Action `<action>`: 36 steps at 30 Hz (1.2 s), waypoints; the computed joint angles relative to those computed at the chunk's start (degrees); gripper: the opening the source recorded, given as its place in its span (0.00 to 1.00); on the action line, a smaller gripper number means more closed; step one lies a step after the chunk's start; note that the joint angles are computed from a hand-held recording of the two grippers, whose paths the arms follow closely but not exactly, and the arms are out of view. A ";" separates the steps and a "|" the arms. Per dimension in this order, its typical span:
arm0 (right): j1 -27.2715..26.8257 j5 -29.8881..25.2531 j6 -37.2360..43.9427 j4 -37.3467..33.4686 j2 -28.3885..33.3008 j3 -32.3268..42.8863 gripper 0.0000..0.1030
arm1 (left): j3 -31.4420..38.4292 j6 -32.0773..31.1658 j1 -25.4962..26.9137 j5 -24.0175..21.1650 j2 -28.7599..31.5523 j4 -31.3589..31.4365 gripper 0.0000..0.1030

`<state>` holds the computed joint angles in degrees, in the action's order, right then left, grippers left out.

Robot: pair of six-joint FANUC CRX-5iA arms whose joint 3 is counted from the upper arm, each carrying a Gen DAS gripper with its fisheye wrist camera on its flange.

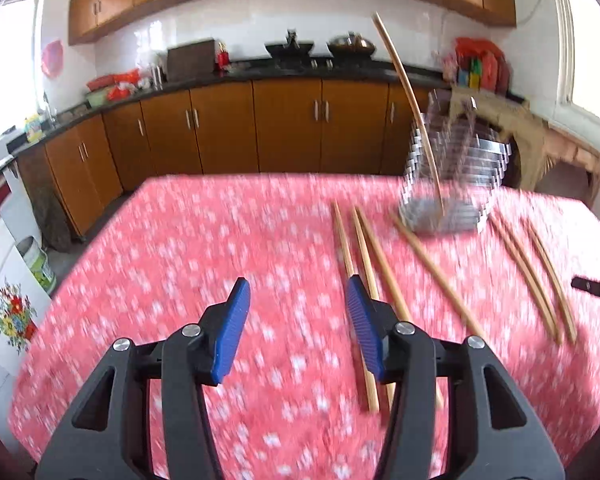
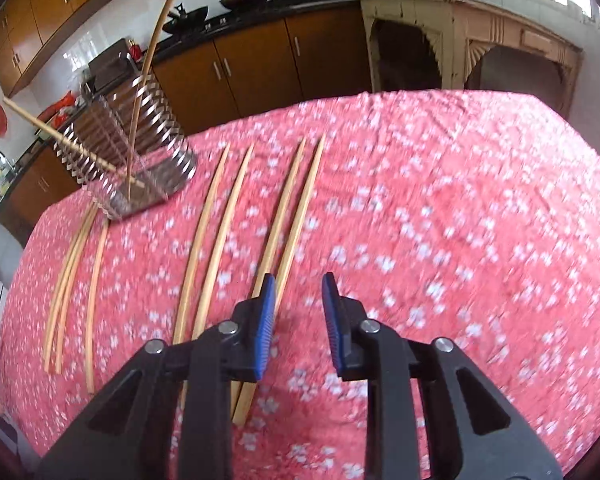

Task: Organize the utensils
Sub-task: 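Move the right tool to a loose chopstick and close on it while the left tool returns to the table, then close the left tool on a loose chopstick while the right tool holds its chopstick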

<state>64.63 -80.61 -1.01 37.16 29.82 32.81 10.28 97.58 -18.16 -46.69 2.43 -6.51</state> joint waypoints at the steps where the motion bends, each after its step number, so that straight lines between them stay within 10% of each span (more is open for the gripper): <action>1: 0.08 0.02 0.06 -0.25 0.40 0.57 0.23 | -0.45 -0.21 0.00 -0.26 -0.07 0.58 0.49; 14: 0.56 -9.54 7.82 0.19 7.34 10.35 0.09 | -3.23 -1.77 0.37 -0.83 -0.31 2.59 0.50; 21: -0.60 -10.04 -0.19 1.20 1.30 0.72 0.08 | -3.53 -4.23 0.56 -2.04 0.45 4.89 0.49; 36: -0.42 -9.82 -0.12 1.38 0.44 -0.72 0.08 | 1.15 -6.57 -1.73 -7.73 5.45 5.45 0.23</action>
<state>64.21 -90.44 -1.13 38.55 30.26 32.09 11.43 91.00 -19.90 -54.42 7.88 -1.07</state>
